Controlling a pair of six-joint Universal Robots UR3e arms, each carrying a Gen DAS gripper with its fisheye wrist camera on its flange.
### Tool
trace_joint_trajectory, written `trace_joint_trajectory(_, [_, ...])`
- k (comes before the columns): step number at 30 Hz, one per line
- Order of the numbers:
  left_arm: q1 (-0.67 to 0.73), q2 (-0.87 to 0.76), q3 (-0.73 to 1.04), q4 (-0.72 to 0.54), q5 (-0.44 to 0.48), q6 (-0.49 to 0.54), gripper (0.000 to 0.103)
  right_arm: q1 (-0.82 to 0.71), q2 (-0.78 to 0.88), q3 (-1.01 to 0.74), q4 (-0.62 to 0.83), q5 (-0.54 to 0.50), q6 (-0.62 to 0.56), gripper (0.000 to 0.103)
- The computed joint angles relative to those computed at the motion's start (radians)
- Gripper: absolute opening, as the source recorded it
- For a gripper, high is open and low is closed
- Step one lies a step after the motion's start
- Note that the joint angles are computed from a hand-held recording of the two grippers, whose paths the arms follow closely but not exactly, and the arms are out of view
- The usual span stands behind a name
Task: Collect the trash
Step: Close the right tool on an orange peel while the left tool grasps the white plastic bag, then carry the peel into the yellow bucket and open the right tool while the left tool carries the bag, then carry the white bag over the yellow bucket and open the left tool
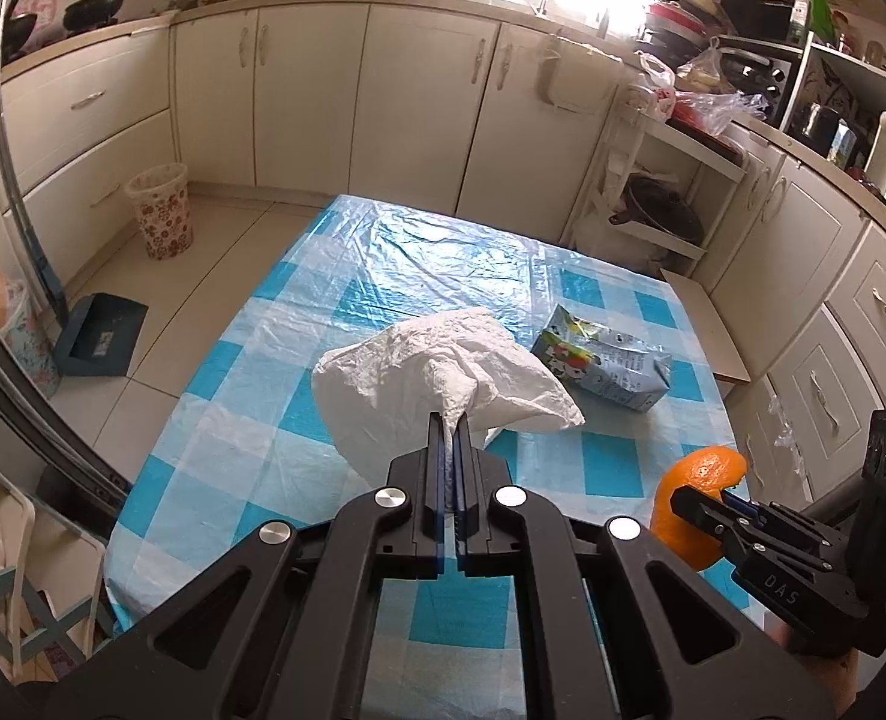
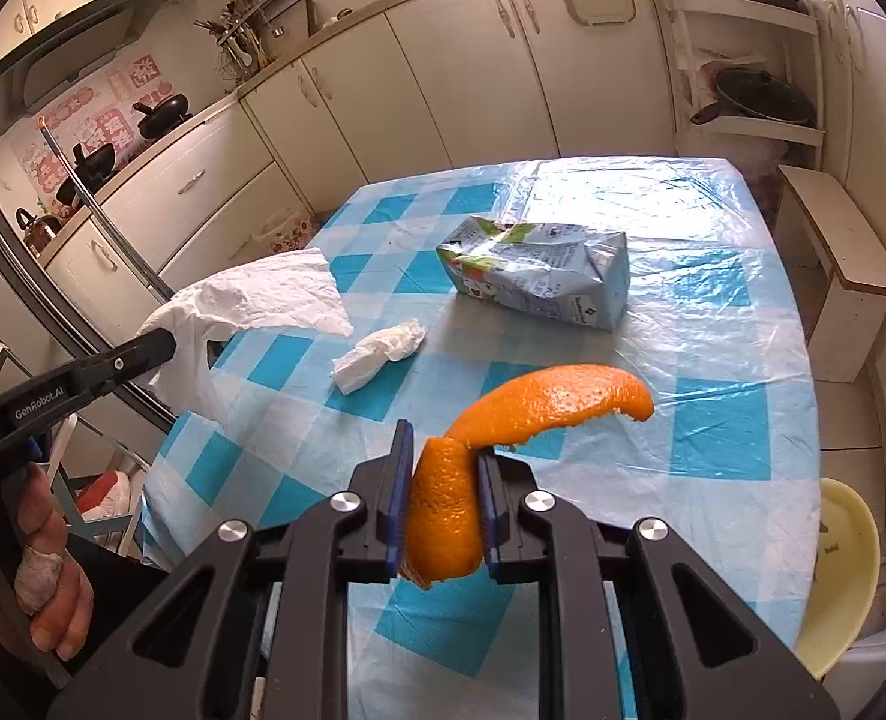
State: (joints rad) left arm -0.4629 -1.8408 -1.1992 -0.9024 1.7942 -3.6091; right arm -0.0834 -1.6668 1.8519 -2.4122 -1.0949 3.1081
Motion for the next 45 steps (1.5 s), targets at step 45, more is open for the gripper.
trace_joint_trajectory(45, [-0.348,-0.623,0.917,-0.288,0.074,0.056,0.003,-0.762,-0.265,0.182,0.536,0.038,-0.287,0.047])
